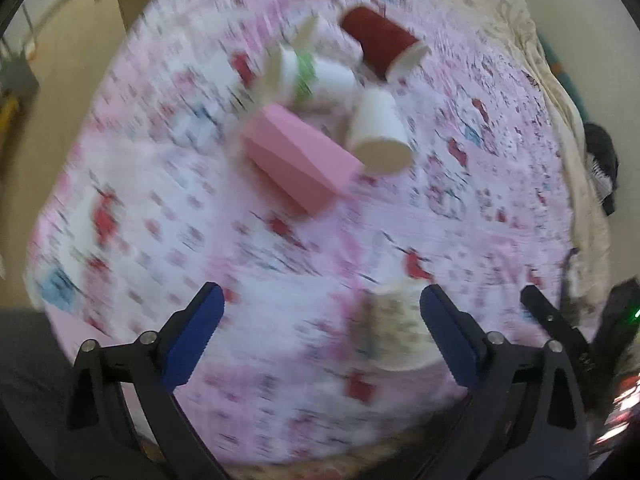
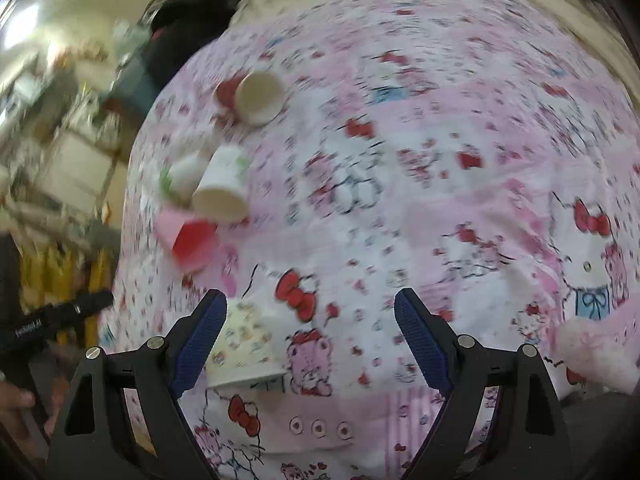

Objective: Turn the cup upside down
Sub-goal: 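Grasp the yellow cup with the left gripper while the right gripper releases it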

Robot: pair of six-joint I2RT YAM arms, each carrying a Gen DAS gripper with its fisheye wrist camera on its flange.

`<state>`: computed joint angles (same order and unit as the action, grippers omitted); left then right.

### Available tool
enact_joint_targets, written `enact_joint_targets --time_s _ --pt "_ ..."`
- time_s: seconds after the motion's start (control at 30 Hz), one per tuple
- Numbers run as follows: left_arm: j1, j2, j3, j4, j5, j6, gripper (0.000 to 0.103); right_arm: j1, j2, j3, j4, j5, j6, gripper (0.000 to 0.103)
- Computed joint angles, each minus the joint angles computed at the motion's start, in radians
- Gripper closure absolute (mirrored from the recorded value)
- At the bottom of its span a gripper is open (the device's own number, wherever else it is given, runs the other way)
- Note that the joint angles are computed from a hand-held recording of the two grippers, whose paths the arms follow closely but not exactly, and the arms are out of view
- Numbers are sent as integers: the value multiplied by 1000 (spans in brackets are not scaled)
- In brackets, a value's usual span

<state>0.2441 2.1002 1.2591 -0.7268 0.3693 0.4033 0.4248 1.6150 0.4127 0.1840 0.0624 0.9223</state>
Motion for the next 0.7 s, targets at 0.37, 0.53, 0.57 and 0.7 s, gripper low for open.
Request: enact_joint_targets --time_s 0.37,0.53,0.57,0.7 --pt "-216 52 -108 61 -68 -319 17 -138 -68 -142 125 -59 48 14" --pt "-267 117 -95 67 -92 -374 35 -157 -73 -167 166 -89 62 14" --pt "-274 127 -94 72 -99 -385 37 -163 -70 -171 176 -103 63 14" --pt "-282 144 -86 75 -108 -385 48 -167 -59 -170 189 -122 60 14"
